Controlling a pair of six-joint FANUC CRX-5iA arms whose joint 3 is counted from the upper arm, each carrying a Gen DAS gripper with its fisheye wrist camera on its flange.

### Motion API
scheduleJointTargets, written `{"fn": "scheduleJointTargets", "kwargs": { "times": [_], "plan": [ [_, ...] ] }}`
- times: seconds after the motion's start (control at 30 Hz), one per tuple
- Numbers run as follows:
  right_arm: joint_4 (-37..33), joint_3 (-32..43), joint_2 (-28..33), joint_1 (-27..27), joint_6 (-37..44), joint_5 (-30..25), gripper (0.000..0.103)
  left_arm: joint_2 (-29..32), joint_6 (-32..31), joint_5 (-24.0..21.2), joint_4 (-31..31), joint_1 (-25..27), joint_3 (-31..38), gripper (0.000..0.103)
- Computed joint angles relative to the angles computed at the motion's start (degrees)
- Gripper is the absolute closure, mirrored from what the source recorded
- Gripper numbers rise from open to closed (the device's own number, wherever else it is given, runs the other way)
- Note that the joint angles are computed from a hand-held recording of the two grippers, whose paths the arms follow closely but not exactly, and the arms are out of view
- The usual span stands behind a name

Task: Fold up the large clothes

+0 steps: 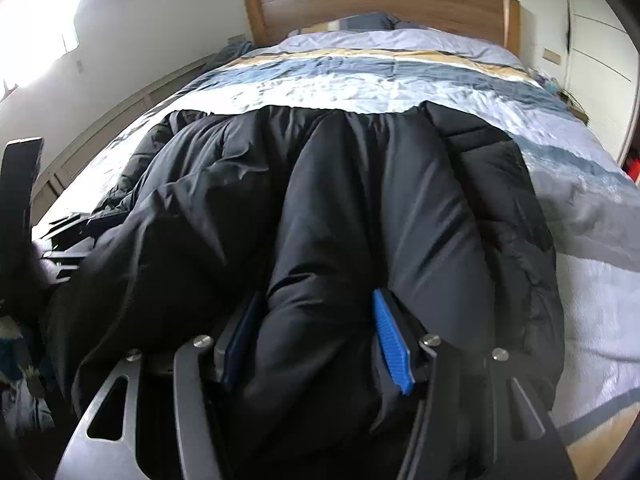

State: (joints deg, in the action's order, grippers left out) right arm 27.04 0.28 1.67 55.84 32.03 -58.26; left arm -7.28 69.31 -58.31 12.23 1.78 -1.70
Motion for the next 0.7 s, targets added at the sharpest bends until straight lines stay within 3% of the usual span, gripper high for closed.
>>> {"fn": "scheduleJointTargets", "kwargs": {
  "times": [0.37,0.7],
  "plan": [
    [5.7,-3.7,-5.6,7.8,-8.6,-5.5,0.048,-11.1,-3.5,-2.0,3.6,4.0,-5.9,0.034],
    [15.0,-6.3,-11.6,18.2,-18.1,-13.6,0.048,-23.3,-9.6,-5.0,9.0,8.7,-11.3,0.02]
  ]
}}
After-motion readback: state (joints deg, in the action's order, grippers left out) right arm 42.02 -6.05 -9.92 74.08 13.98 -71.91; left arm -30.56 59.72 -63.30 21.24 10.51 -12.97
